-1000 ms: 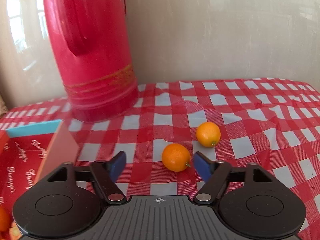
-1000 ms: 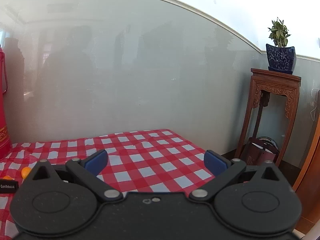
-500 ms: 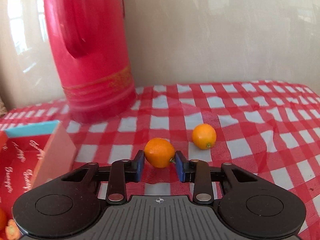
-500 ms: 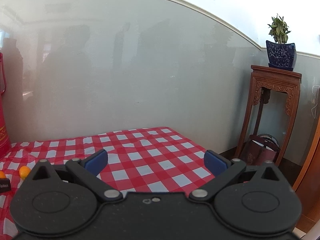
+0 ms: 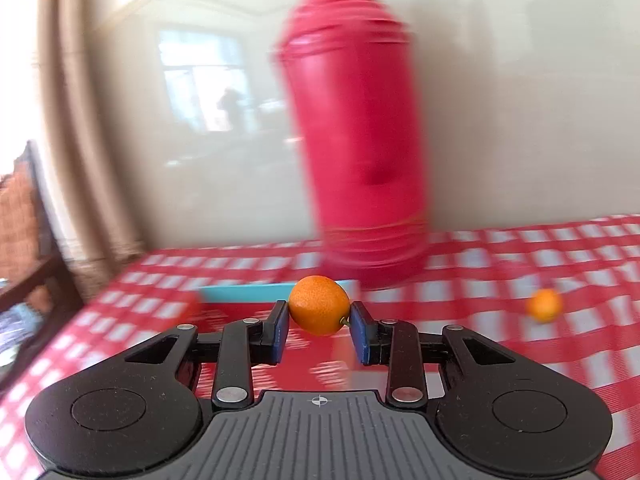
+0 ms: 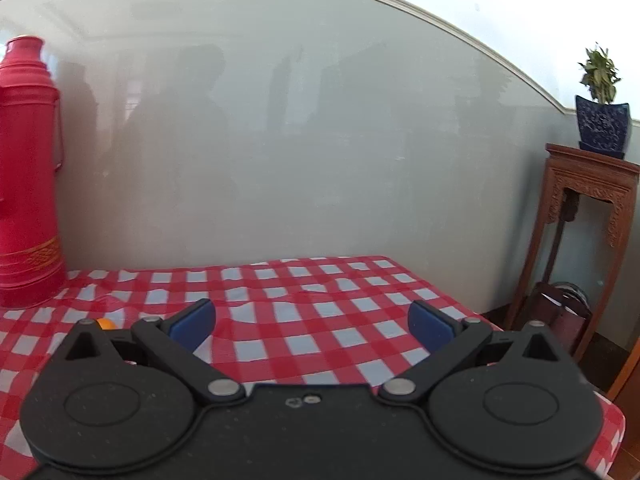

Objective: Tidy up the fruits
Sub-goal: 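Carry the small orange with the left gripper into the box and release, then reach the right gripper to the last small orange and grasp it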

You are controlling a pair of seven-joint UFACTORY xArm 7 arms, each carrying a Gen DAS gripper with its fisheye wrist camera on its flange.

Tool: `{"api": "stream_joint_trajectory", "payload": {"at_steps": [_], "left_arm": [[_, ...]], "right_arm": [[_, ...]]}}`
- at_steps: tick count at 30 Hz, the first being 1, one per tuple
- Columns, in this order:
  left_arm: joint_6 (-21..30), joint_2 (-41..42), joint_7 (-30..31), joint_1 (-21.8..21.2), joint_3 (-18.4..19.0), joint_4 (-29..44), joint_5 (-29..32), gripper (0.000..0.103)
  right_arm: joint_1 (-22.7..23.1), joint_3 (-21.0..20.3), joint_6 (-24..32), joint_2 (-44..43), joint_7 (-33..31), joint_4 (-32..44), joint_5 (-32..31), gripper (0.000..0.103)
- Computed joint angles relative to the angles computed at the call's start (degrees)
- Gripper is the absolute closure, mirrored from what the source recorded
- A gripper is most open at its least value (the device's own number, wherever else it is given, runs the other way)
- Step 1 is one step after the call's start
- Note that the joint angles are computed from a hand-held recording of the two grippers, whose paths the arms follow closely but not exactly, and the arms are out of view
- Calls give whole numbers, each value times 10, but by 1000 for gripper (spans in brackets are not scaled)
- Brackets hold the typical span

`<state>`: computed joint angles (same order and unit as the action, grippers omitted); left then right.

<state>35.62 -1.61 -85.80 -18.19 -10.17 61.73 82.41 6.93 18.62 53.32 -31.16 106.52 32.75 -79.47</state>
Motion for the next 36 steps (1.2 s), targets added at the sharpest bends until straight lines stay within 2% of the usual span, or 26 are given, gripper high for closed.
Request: {"api": "stream_joint_trajectory", "payload": {"at_steps": [3,6,12,14,15,17,19,20,21,22,24,26,32,36], "left_arm": [[33,-28,4,13,7,-31,-16,70],[45,-47,13,34,12,-56,-40,70],[12,-69,57,73,22,-95,-116,69],[7,-75,72,82,21,-104,-147,67],[-14,-80,77,89,24,-111,-156,64],[-45,-102,77,98,20,-134,-161,52],[-68,-117,70,110,11,-149,-152,36],[-64,-127,59,116,1,-155,-139,28],[-40,-135,38,122,-16,-157,-119,5],[-22,-150,7,127,-30,-166,-88,0],[-33,-184,-18,130,-29,-190,-57,0],[-45,-213,-21,136,-25,-209,-59,0],[-21,-255,-35,170,-34,-245,-81,0],[14,-264,-58,191,-52,-260,-65,0]], "right_arm": [[5,3,-13,20,-3,13,-12,6],[14,7,-22,42,-4,27,-30,6],[43,4,-35,80,-7,53,-64,6],[52,-2,-47,92,-8,63,-75,6],[56,-6,-57,98,-6,67,-81,6],[61,-15,-79,111,-5,78,-94,6],[66,-20,-94,125,-9,88,-103,6],[69,-22,-98,132,-11,93,-107,6],[73,-22,-99,140,-13,99,-110,6],[76,-23,-100,147,-17,104,-113,6],[82,-25,-100,160,-21,114,-119,6],[87,-33,-112,172,-23,123,-123,6],[92,-53,-144,213,-46,153,-114,6],[91,-67,-165,242,-66,180,-102,6]]}}
